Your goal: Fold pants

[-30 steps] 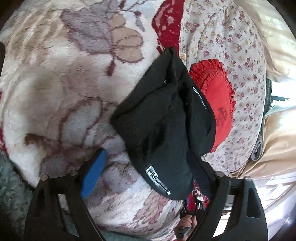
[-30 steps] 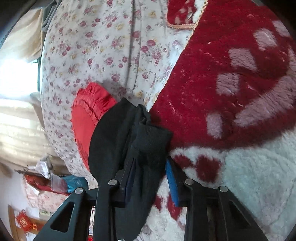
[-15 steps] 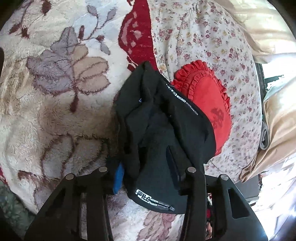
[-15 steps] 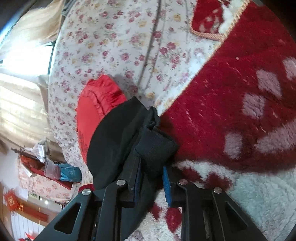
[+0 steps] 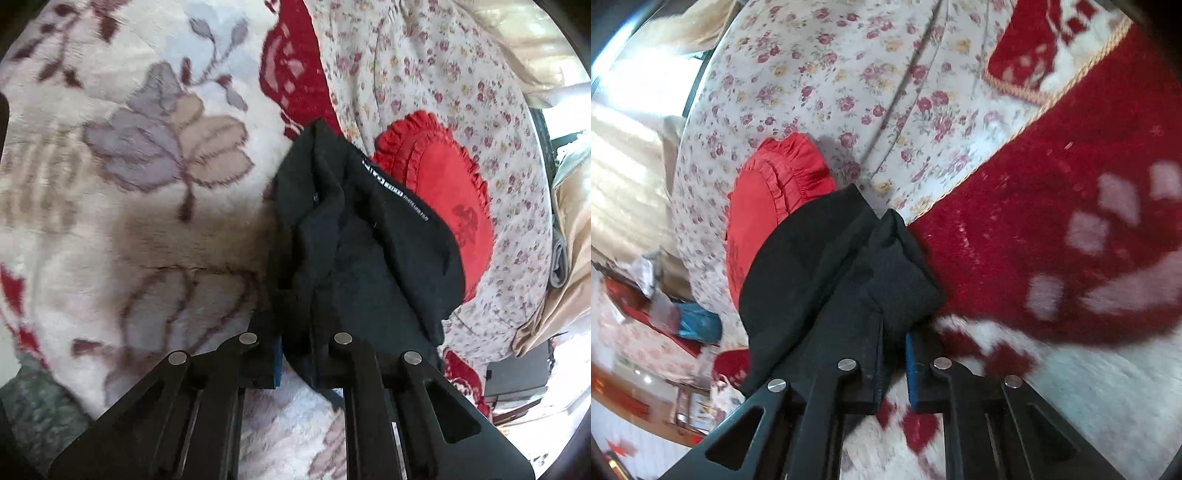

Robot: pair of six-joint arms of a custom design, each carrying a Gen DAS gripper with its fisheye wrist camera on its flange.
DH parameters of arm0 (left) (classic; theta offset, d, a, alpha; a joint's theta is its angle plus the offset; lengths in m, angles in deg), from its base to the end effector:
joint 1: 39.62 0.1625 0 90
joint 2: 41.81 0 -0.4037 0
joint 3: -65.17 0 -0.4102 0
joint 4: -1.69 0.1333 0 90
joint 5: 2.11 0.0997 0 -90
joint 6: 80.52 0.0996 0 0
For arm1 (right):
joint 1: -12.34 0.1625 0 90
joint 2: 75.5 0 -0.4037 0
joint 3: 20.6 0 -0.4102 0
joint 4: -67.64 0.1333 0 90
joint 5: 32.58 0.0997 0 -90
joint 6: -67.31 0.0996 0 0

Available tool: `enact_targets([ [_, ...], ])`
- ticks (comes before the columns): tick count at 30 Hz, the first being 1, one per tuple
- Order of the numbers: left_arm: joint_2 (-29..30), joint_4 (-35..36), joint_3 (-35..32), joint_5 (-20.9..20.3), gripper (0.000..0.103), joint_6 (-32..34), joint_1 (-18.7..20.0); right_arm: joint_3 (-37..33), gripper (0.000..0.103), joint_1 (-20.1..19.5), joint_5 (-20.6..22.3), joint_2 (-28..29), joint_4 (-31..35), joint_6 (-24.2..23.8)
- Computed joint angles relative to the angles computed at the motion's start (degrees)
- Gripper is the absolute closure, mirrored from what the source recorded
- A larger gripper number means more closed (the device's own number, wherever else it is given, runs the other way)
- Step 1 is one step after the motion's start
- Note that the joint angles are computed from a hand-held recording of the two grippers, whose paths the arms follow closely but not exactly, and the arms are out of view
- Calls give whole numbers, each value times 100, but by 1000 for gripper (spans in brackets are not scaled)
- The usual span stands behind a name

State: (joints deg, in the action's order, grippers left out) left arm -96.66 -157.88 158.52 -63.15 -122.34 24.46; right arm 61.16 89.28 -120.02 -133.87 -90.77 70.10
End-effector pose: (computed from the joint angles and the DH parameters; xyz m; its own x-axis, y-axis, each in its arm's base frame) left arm -0.1356 -0.6944 0.2140 -0.9175 -0.3961 0.0350 -0.3185 0.6793 -0.6612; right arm -0.0306 -0.7413 0.3436 -0.9714 0.2283 -0.0660 0.2073 0.6783 -0.7050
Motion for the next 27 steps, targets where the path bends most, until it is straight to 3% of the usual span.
enact_targets([
  [4,-479,114,370,226,95,-32,-153,327,95,109,-246,-453,657,-601],
  [6,-847,278,661,133,95,-265,-182,492,95,157,-361,-676,1097,-871],
  [10,-1356,917,1013,187,94,-646,-180,820,95,113,-219,-1124,2062,-1211],
  [13,-1295,2204,643,-265,82,-1493,123,817,94,106,-476,-1104,2669,-1357],
  [15,-1337,2313,636,-28,73,-1629,63,814,94,107,-602,-1057,2628,-1273],
  [16,-1388,2215,697,263,64,-1551,-40,814,94,117,-638,-1057,2525,-1144],
  [18,-1460,2140,770,865,57,-1453,-261,824,86,236,-1004,-1041,2189,-1028],
  [21,-1346,1881,718,1770,55,-829,-582,763,86,668,-2243,-842,1321,-1144],
  [23,-1073,1812,491,2240,55,-231,-740,681,86,1037,-3119,-545,397,-1558],
  [25,-702,1530,228,2593,42,484,-858,623,86,1310,-3379,-278,-525,-2000],
  [27,-221,1448,-173,2773,36,992,-893,489,86,1530,-3418,22,-1147,-2374],
])
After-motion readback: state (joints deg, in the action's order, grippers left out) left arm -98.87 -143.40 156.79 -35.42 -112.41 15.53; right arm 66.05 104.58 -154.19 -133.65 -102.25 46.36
